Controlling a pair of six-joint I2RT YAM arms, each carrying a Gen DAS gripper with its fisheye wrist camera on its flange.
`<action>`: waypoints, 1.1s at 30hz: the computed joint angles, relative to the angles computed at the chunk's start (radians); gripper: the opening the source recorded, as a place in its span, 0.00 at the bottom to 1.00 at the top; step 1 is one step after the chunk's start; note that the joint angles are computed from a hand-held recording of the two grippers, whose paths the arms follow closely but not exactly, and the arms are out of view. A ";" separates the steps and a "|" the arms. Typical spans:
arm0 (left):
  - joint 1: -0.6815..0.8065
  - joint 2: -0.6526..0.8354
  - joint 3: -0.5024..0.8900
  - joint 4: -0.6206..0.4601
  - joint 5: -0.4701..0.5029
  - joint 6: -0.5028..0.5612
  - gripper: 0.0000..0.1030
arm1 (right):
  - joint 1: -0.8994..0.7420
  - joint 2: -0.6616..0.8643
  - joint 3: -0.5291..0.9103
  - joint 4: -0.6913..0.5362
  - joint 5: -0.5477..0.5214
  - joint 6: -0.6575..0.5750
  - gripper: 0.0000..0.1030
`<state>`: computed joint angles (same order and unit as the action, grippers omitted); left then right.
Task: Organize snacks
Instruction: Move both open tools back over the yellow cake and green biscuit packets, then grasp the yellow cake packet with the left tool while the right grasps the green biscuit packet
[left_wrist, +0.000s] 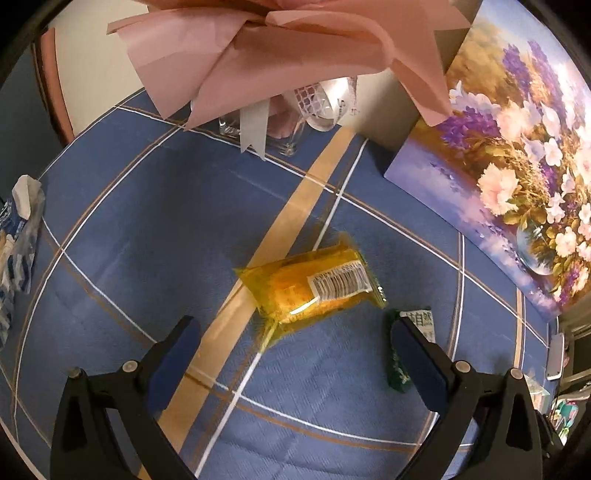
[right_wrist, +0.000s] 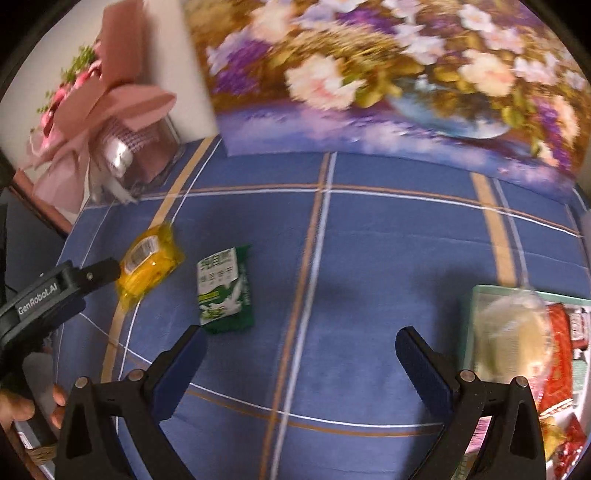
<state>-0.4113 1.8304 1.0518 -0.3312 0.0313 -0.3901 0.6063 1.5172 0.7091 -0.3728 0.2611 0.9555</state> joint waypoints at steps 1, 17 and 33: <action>0.008 0.006 0.001 0.004 0.015 -0.004 0.99 | -0.003 0.023 0.011 0.014 -0.005 -0.007 1.00; 0.032 0.194 0.195 -0.032 0.138 -0.009 0.99 | -0.022 0.370 0.249 0.087 -0.073 -0.120 1.00; 0.017 0.335 0.290 -0.057 0.070 -0.021 0.99 | -0.028 0.533 0.372 0.048 -0.014 -0.192 1.00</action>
<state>-0.3940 2.1655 1.3419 -0.3879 0.1010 -0.4107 0.5779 2.0503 1.0809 -0.3250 0.2473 0.7631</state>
